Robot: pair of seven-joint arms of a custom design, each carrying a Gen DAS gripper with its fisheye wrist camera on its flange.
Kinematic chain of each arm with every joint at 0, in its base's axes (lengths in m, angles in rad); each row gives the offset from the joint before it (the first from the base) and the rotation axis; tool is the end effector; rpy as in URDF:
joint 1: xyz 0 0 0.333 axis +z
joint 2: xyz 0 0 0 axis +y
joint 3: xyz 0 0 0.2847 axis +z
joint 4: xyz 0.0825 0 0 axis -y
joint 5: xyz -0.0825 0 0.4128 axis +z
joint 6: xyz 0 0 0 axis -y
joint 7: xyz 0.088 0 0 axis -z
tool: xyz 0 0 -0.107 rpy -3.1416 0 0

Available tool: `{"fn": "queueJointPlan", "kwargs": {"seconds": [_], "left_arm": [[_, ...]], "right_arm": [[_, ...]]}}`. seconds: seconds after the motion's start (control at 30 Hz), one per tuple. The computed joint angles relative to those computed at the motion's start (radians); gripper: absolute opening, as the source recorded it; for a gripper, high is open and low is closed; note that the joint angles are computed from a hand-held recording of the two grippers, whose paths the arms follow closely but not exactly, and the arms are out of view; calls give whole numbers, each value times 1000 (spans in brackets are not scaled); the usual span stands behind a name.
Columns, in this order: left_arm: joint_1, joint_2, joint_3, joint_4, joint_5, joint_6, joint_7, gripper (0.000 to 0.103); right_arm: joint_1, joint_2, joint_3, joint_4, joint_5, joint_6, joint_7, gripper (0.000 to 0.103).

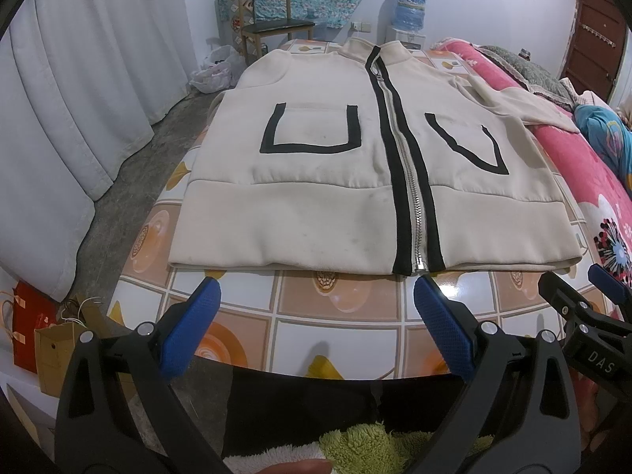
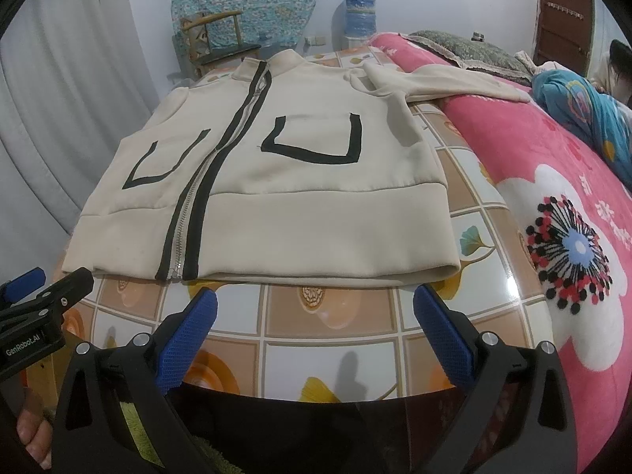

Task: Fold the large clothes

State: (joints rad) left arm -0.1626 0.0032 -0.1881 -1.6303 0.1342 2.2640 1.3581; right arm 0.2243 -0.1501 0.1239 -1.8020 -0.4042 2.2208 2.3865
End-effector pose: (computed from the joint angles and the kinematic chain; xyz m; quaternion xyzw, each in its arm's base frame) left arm 0.5974 -0.2146 0.6396 -0.6043 0.7316 -0.2410 0.2037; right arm 0.5567 0.1938 0.6350 -0.5548 0.7608 -0.2475 0.2283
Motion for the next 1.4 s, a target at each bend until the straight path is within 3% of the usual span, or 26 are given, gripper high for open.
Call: {"fn": "queueJointPlan", "kwargs": {"seconds": [1.4], "left_arm": [[1,12,1,26,0,-21,8,95]], "right_arm": [[-1,3,-2,10,-3,-14,-1,97]]}}
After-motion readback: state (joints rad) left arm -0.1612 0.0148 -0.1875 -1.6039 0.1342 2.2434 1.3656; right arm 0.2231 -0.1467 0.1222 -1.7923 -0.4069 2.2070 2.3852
